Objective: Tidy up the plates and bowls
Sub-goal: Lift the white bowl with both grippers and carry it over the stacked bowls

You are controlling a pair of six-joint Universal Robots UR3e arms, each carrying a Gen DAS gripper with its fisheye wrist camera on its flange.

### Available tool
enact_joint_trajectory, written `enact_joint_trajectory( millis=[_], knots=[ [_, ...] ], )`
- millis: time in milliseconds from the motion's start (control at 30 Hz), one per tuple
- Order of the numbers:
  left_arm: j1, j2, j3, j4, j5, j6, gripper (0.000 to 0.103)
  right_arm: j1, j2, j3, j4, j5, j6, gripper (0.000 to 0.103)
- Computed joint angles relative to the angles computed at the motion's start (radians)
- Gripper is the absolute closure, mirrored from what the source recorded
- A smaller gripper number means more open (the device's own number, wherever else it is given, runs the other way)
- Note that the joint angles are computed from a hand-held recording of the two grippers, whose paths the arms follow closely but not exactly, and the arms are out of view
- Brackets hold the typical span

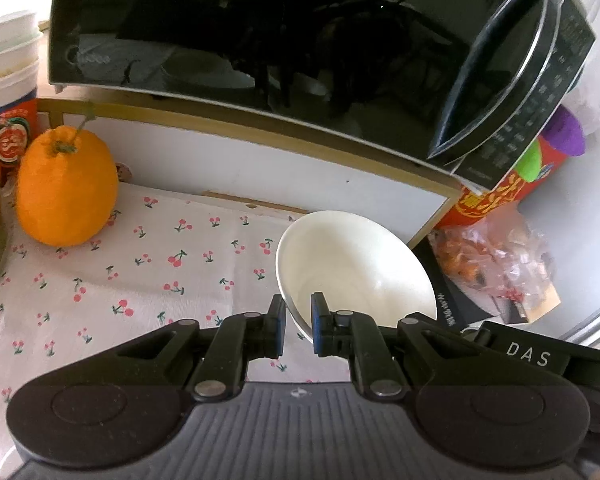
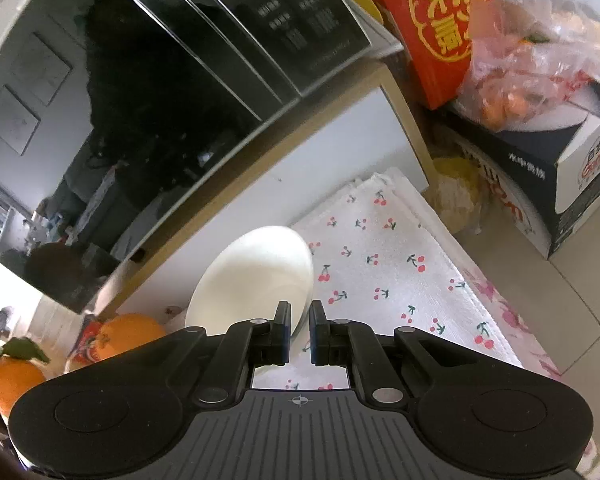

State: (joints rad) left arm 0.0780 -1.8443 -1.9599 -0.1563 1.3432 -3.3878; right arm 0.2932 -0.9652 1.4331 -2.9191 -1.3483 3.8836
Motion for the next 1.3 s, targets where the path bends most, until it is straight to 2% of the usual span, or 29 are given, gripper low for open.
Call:
enact_joint_trajectory(
  millis=[467, 667, 1000, 1300],
  knots=[
    [0.035, 0.308, -0.182, -0.132, -0.082, -0.026, 0.091, 0.031, -0.296, 0.229, 0.063, -0.062, -0.025, 0.095],
    [0.084, 0.455, -0.275, -0.205, -0.15, -0.026, 0.091, 0.062, -0.4, 0.304, 0.097, -0.096, -0.033, 0.094],
    [0.165, 0.697, -0.446, -0.316, -0.245, 0.037, 0.091, 0.091, -0.53, 0.422, 0.159, -0.105, -0.037, 0.094],
    [0.182, 0.856, -0.568, -0.376, -0.276, 0.103, 0.09, 0.114, -0.606, 0.527, 0.167, -0.125, -0.036, 0.094]
  ],
)
